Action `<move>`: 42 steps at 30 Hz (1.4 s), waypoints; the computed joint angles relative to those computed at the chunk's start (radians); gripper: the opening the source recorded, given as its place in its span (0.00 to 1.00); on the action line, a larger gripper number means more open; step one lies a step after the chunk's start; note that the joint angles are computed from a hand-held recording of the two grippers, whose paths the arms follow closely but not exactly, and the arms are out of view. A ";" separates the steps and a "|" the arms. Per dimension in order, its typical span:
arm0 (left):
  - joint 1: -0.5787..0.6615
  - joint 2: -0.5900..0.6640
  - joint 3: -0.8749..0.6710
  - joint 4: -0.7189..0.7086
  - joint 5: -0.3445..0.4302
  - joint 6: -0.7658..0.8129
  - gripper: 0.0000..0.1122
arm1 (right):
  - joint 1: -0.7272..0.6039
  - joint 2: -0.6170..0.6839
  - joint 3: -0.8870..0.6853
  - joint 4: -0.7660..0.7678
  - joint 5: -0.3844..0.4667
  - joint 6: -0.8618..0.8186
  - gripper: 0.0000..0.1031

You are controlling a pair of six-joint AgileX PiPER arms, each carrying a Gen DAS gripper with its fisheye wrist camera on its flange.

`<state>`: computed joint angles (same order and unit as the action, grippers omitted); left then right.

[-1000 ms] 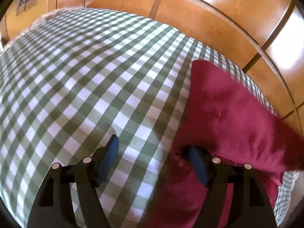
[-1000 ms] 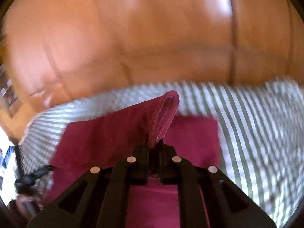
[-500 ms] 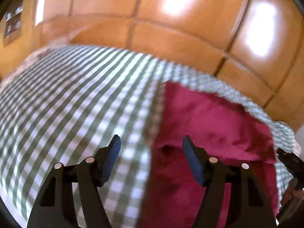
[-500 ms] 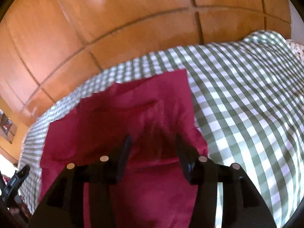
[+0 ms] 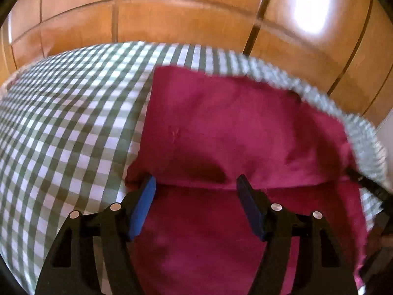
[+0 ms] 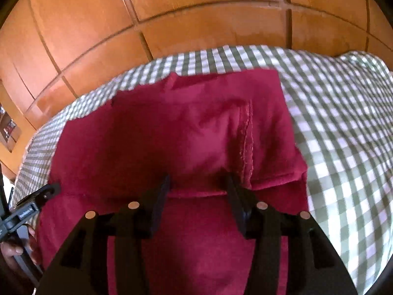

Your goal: Fold small clothes

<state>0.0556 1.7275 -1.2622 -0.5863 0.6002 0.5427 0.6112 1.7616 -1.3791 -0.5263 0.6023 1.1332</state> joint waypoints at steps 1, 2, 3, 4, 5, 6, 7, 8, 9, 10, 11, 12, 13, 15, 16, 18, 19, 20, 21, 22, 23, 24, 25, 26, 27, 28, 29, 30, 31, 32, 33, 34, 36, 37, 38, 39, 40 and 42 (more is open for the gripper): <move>0.009 -0.015 0.004 -0.037 -0.006 0.038 0.60 | 0.003 -0.007 -0.001 -0.015 -0.010 0.014 0.53; 0.012 -0.026 -0.003 -0.059 -0.015 0.058 0.60 | 0.006 -0.009 -0.007 -0.015 -0.016 0.015 0.54; 0.015 -0.026 -0.020 -0.074 -0.011 0.066 0.60 | 0.007 -0.005 -0.016 -0.014 -0.019 0.011 0.54; 0.016 -0.012 -0.055 -0.085 0.000 0.068 0.60 | 0.006 0.012 -0.043 -0.011 -0.016 -0.001 0.54; 0.007 0.009 -0.096 -0.060 0.001 0.036 0.60 | 0.005 0.029 -0.068 -0.003 -0.008 -0.012 0.54; -0.005 0.033 -0.140 -0.023 0.003 -0.008 0.60 | -0.001 0.051 -0.097 0.016 0.004 -0.033 0.54; -0.012 0.067 -0.192 0.001 0.014 -0.039 0.60 | -0.011 0.086 -0.140 0.038 0.023 -0.058 0.54; -0.024 0.112 -0.255 0.033 0.030 -0.081 0.60 | -0.022 0.107 -0.163 0.057 0.030 -0.078 0.54; -0.034 0.152 -0.307 0.073 0.032 -0.132 0.60 | -0.038 0.138 -0.199 0.088 0.043 -0.108 0.54; -0.037 0.196 -0.367 0.106 0.051 -0.174 0.60 | -0.047 0.164 -0.226 0.103 0.059 -0.125 0.54; -0.045 0.250 -0.436 0.149 0.079 -0.227 0.60 | -0.053 0.183 -0.243 0.099 0.070 -0.126 0.54; -0.045 0.290 -0.477 0.188 0.091 -0.271 0.60 | -0.059 0.210 -0.270 0.099 0.092 -0.130 0.53; -0.050 0.349 -0.545 0.250 0.125 -0.340 0.60 | -0.072 0.238 -0.291 0.116 0.096 -0.144 0.53; -0.052 0.445 -0.637 0.326 0.185 -0.427 0.60 | -0.079 0.253 -0.277 0.092 0.058 -0.128 0.54; -0.050 0.449 -0.623 0.328 0.162 -0.429 0.68 | -0.070 0.261 -0.268 0.038 0.044 -0.090 0.56; -0.034 0.437 -0.576 0.278 0.118 -0.392 0.70 | -0.057 0.272 -0.279 -0.002 0.060 -0.067 0.57; -0.029 0.428 -0.562 0.263 0.113 -0.381 0.70 | -0.055 0.275 -0.288 -0.003 0.072 -0.071 0.57; -0.029 0.411 -0.544 0.282 0.110 -0.400 0.70 | -0.052 0.273 -0.303 0.013 0.097 -0.096 0.58; -0.031 0.386 -0.514 0.307 0.097 -0.420 0.69 | -0.046 0.264 -0.309 0.018 0.121 -0.112 0.60; -0.031 0.340 -0.456 0.323 0.068 -0.430 0.70 | -0.029 0.237 -0.292 -0.001 0.130 -0.105 0.68; -0.029 0.285 -0.379 0.312 0.024 -0.406 0.69 | -0.014 0.209 -0.261 -0.037 0.118 -0.075 0.72; -0.027 0.243 -0.319 0.292 -0.009 -0.373 0.69 | 0.009 0.168 -0.209 -0.088 0.103 -0.024 0.73; -0.023 0.202 -0.260 0.259 -0.032 -0.319 0.69 | 0.024 0.145 -0.179 -0.106 0.099 0.001 0.76; -0.020 0.162 -0.198 0.229 -0.056 -0.266 0.70 | 0.040 0.108 -0.125 -0.119 0.084 0.037 0.76; -0.024 0.115 -0.123 0.226 -0.088 -0.237 0.70 | 0.049 0.084 -0.082 -0.126 0.063 0.069 0.77; -0.032 0.086 -0.066 0.244 -0.113 -0.227 0.70 | 0.052 0.061 -0.028 -0.118 0.028 0.091 0.80; -0.043 0.085 -0.046 0.289 -0.125 -0.249 0.70 | 0.053 0.062 -0.010 -0.101 0.016 0.088 0.83; -0.054 0.088 -0.023 0.351 -0.140 -0.286 0.70 | 0.055 0.073 -0.001 -0.081 0.020 0.077 0.83; -0.052 0.102 -0.034 0.373 -0.116 -0.323 0.71 | 0.057 0.091 -0.009 -0.056 0.038 0.057 0.83; -0.045 0.114 -0.052 0.355 -0.096 -0.329 0.71 | 0.062 0.106 -0.015 -0.042 0.052 0.044 0.83; -0.032 0.116 -0.072 0.337 -0.062 -0.345 0.71 | 0.073 0.104 -0.008 -0.068 0.053 0.068 0.83; -0.030 0.107 -0.072 0.342 -0.059 -0.361 0.71 | 0.080 0.096 0.000 -0.083 0.055 0.085 0.83; -0.031 0.060 -0.030 0.339 -0.081 -0.342 0.71 | 0.088 0.057 0.038 -0.098 0.033 0.123 0.83; -0.031 0.036 -0.005 0.328 -0.088 -0.321 0.71 | 0.101 0.036 0.060 -0.126 0.036 0.157 0.84; -0.030 0.018 0.013 0.319 -0.090 -0.304 0.71 | 0.114 0.020 0.078 -0.143 0.047 0.181 0.84; -0.026 -0.006 0.040 0.303 -0.093 -0.277 0.71 | 0.124 0.003 0.100 -0.150 0.047 0.201 0.84; -0.021 -0.032 0.071 0.292 -0.098 -0.258 0.71 | 0.132 -0.021 0.134 -0.162 0.039 0.227 0.84; -0.009 -0.086 0.140 0.247 -0.110 -0.197 0.71 | 0.157 -0.059 0.194 -0.189 0.035 0.288 0.86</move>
<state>0.0470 1.6413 -1.1225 -0.3397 0.4901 0.3454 0.7680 1.7023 -1.1853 -0.7154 0.6370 1.4210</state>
